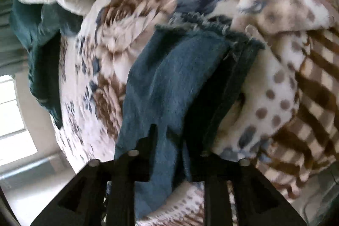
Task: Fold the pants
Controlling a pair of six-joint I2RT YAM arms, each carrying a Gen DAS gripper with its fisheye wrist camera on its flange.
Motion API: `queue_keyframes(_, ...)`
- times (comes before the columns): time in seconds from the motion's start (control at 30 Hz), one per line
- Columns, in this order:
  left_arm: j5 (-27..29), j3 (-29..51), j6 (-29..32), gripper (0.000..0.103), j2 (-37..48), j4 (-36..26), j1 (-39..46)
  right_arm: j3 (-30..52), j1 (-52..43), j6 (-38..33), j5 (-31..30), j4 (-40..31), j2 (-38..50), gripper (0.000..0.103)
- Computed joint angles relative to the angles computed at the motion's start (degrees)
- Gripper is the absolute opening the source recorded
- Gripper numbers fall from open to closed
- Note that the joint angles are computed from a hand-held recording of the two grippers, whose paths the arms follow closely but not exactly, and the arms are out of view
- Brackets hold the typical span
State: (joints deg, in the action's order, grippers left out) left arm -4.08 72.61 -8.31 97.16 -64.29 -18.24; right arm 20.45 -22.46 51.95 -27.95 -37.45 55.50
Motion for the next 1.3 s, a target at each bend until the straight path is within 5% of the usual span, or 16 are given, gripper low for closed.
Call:
queue_keyframes(0.1,-0.05,-0.31,-0.47,0.096,-0.39,-0.27,-1.43,-1.54,-2.02,0.19,0.13,1.43,0.75,0.026)
queue_keyframes(0.17,0.07,-0.34,-0.72,0.096,-0.65,-0.59,-1.78,-1.48,2.18,3.95,5.25,3.56,-0.38,0.005)
queue_keyframes(0.33,-0.98,0.03,-0.73,0.096,-1.93,-1.01,-2.21,2.80,3.55,2.55,13.28,-3.04,-7.47,0.004)
queue_keyframes(0.5,-0.46,-2.01,-0.27,0.096,-3.18,-0.42,0.36,4.32,6.94,-2.90,16.09,-0.91,5.03,0.005)
queue_keyframes(0.6,-1.16,-4.17,0.34,0.096,-5.04,0.42,2.71,5.26,5.73,-6.19,12.81,-1.69,11.82,0.032)
queue_keyframes(0.67,-0.90,-5.66,1.40,0.096,-7.27,0.81,5.61,5.80,7.12,-4.36,12.35,-5.80,7.28,0.064)
queue_keyframes(0.73,0.53,-6.86,3.52,0.096,-9.26,0.70,9.96,7.87,17.72,3.46,17.44,-11.28,1.45,0.072)
queue_keyframes(0.83,2.79,-8.32,9.69,0.096,-11.80,-0.41,20.98,12.53,39.32,16.40,19.51,-13.74,4.12,0.072)
queue_keyframes(1.0,2.25,-4.31,23.50,0.096,-8.68,-2.64,43.05,22.23,69.01,39.34,15.52,7.45,25.10,0.072)
queue_keyframes(1.17,0.28,13.85,31.80,0.096,5.88,-3.45,61.98,40.88,78.36,50.75,12.73,26.61,51.16,0.071)
queue_keyframes(1.3,1.89,35.53,32.31,0.096,22.03,-7.53,68.15,56.65,80.66,56.20,14.48,25.21,64.17,0.066)
